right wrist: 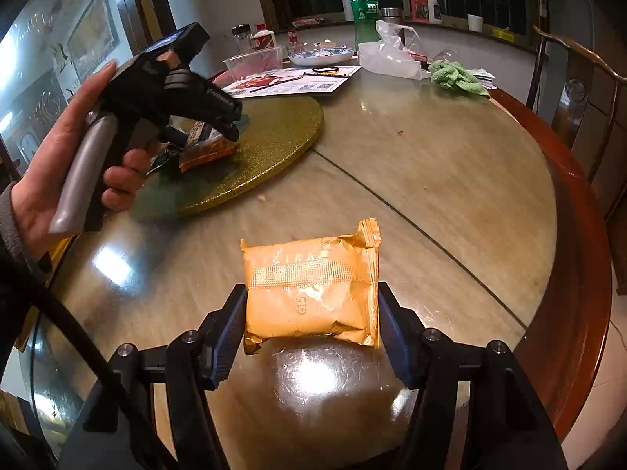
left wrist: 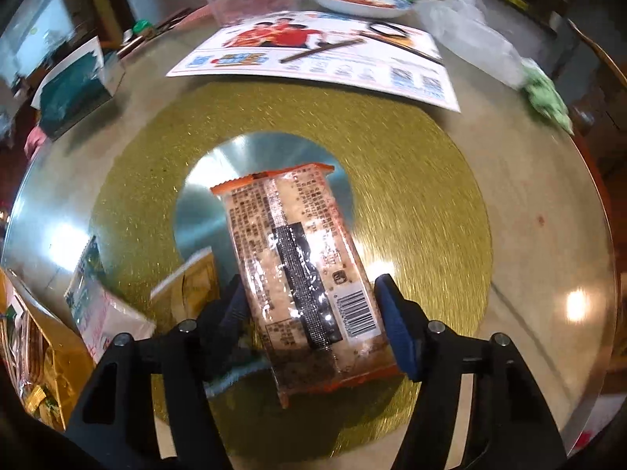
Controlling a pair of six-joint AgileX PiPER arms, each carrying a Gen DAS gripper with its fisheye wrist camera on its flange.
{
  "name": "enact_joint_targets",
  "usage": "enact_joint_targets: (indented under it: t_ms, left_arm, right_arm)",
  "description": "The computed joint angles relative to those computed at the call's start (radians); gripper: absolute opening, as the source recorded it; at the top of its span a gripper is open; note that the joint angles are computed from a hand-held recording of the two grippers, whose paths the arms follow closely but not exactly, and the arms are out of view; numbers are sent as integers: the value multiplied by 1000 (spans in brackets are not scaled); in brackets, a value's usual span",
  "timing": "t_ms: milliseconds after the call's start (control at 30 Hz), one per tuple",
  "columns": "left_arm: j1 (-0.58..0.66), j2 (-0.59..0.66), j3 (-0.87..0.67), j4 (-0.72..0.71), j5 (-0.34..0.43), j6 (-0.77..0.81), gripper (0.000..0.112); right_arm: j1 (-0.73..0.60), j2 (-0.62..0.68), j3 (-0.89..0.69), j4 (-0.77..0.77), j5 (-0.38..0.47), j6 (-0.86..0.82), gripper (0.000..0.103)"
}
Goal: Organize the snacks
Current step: 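Grasp an orange-edged cracker pack with the left gripper, then drop the cracker pack into the tray with the left gripper while the right gripper drops the orange bag there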
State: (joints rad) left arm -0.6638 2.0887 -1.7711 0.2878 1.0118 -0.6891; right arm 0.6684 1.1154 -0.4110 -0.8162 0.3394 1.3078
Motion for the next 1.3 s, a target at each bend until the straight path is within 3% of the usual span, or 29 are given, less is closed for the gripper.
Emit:
enact_joint_targets:
  t_ms: [167, 267, 367, 433, 567, 733, 833, 933, 1000, 1067, 1300]
  left_arm:
    - [-91, -192, 315, 18, -137, 29, 64]
    - [-209, -340, 537, 102, -200, -15, 64]
    - [-306, -506, 745, 81, -254, -30, 64]
    - [-387, -622, 874, 75, -267, -74, 64]
    - [-582, -775, 1016, 126, -202, -246, 63]
    - [-698, -845, 1082, 218, -116, -510, 69]
    - [-723, -814, 1072, 275, -71, -611, 79]
    - [-754, -751, 1035, 342, -10, -675, 81]
    - [-768, -721, 1018, 380, 15, -699, 77]
    - [-764, -727, 1032, 397, -23, -688, 59]
    - [-792, -819, 1108, 406, -36, -771, 58]
  right_arm:
    - [-9, -1, -2, 16, -5, -20, 63]
    - [-10, -2, -2, 22, -5, -25, 63]
    - [-9, -2, -4, 23, -2, -27, 63]
    - [0, 2, -8, 15, 10, -18, 63]
    - [44, 17, -19, -36, 57, 49, 64]
    - [108, 46, -47, -71, 140, 108, 64]
    - [134, 55, -57, -78, 176, 148, 64]
    - [197, 80, -77, -95, 250, 202, 63]
    - [238, 99, -94, -96, 294, 219, 63]
    - [267, 101, -98, -96, 308, 241, 62]
    - [320, 81, -85, -122, 309, 333, 56]
